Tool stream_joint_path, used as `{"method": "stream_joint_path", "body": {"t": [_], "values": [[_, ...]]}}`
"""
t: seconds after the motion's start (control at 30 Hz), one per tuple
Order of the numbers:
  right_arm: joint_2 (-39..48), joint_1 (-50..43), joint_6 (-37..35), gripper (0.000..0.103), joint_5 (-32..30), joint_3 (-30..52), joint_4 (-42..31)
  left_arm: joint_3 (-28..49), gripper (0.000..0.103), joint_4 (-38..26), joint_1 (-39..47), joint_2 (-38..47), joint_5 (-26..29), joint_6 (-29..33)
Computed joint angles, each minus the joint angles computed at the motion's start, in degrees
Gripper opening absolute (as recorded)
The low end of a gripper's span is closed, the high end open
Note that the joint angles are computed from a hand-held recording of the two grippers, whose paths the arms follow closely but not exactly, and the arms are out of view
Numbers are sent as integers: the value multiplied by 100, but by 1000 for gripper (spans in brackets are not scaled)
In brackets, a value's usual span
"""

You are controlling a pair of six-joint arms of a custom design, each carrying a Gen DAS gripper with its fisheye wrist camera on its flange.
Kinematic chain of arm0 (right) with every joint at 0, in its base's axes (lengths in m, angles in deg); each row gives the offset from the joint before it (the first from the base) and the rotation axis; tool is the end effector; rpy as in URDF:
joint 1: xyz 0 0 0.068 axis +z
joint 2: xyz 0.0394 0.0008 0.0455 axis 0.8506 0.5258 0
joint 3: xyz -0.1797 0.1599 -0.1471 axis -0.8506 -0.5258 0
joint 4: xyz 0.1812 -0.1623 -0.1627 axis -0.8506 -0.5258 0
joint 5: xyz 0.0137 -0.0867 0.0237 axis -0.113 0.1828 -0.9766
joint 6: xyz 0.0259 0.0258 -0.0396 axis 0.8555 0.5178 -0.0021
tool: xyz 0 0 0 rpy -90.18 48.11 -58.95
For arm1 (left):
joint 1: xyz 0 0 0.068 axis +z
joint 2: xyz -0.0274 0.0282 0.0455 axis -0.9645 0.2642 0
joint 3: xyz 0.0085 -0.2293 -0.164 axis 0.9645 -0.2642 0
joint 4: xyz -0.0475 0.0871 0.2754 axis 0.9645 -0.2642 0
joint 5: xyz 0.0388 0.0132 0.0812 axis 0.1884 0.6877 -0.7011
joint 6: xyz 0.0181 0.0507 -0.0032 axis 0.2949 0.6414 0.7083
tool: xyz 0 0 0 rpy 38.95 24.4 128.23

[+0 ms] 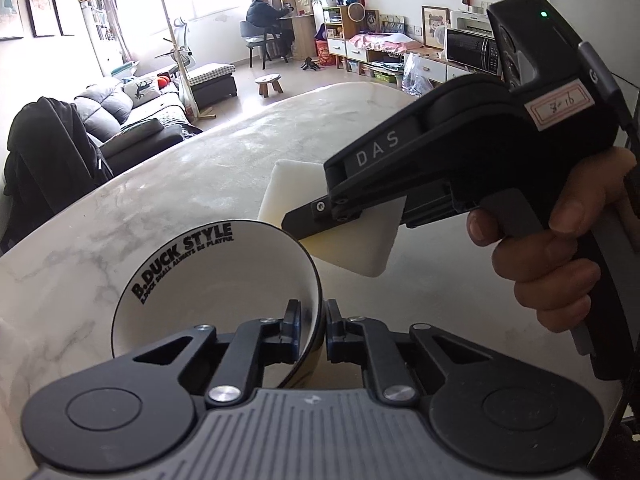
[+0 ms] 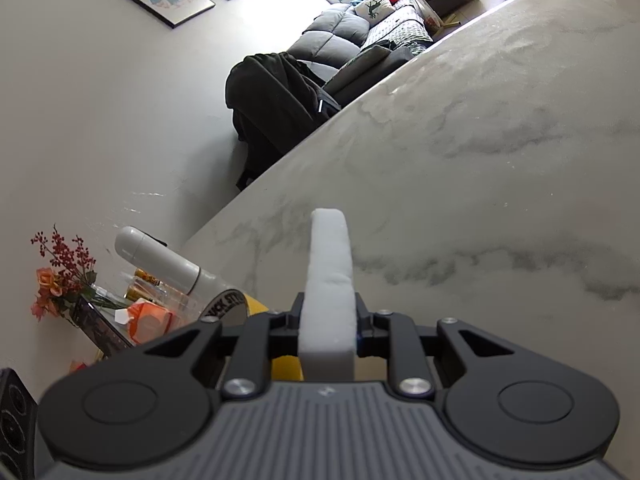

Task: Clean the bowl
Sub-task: 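Hold the bowl with the left gripper while the right gripper scrubs the inner wall near the rim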

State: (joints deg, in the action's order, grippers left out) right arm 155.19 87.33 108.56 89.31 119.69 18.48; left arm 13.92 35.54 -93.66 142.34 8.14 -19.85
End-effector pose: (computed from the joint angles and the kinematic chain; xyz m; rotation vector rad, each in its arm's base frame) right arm 0.3133 0.1741 0.0220 0.4805 2.1563 0.8595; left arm 0.3165 -0.1184 0.0702 1.0492 2.1314 -0.2362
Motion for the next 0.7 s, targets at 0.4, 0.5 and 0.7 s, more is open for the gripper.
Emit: {"method": "stream_joint_path", "body": {"t": [0.4, 0.5, 0.7], "values": [[108, 13, 214, 23, -344, -38, 588, -314, 12, -193, 184, -294, 244, 456], [189, -2, 318, 23, -556, -81, 1021, -349, 12, -154, 197, -295, 248, 476], [268, 12, 377, 23, -676, -56, 1211, -385, 12, -107, 222, -298, 274, 486]]}}
